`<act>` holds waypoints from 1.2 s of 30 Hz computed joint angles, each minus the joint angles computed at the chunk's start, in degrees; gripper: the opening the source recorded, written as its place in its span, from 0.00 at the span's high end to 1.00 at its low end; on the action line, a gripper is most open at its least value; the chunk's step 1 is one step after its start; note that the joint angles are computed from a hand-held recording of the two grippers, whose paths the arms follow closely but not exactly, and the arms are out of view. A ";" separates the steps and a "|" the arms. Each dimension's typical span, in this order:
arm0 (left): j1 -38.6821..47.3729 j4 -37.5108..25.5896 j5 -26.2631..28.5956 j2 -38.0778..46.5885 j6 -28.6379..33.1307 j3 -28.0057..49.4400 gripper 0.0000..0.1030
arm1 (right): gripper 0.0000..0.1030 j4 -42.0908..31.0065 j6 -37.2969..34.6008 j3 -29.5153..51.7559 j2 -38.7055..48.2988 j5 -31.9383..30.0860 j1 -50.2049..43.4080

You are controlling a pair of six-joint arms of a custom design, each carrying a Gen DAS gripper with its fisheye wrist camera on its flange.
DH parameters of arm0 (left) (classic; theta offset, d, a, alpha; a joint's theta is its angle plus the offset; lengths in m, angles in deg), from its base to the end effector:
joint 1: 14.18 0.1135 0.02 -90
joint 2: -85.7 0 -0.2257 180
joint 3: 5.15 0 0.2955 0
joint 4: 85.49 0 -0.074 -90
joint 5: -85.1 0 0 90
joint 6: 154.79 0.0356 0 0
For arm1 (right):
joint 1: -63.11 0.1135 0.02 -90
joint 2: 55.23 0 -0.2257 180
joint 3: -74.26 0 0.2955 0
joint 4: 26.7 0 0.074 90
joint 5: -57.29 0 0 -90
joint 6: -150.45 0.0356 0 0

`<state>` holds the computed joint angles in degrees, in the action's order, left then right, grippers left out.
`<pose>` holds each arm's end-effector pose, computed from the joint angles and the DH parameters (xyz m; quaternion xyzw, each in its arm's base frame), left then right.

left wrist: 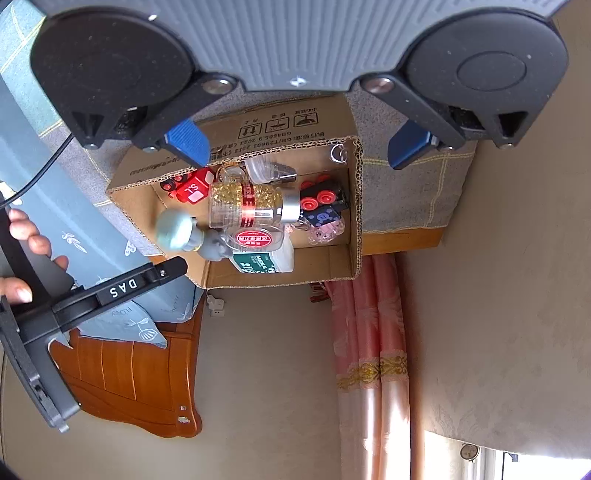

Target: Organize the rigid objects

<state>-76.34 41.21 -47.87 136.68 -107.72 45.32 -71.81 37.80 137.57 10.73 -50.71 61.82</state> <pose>0.1300 -0.1942 0.2055 0.0356 0.8911 -0.0177 0.4521 0.2959 0.0043 0.2261 -0.2261 0.8949 0.0689 0.3784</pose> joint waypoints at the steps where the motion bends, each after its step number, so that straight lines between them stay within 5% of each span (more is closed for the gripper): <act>1: -0.36 -0.44 -0.53 0.01 -0.37 0.07 0.01 | 0.17 0.01 0.50 -0.37 -0.68 -0.03 -0.05; 5: -1.55 -2.68 -2.45 0.61 -2.21 1.06 0.01 | 0.01 -1.38 1.30 -2.73 -5.58 -0.53 -0.71; 19: -5.33 -19.49 -4.75 11.65 -17.68 13.13 0.01 | 0.00 -18.10 8.78 -14.18 -34.27 14.57 3.38; 26: -8.00 -24.76 -3.28 16.00 -22.95 17.91 0.01 | 0.00 -28.13 16.12 -18.05 -44.68 11.71 0.68; 36: -10.19 -28.79 -3.30 19.33 -26.63 22.59 0.01 | 0.00 -31.78 17.06 -18.36 -49.47 10.90 -0.26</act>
<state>-86.52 12.42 -51.16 156.02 -134.35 67.91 -103.59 54.86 119.21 -38.73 -39.82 61.56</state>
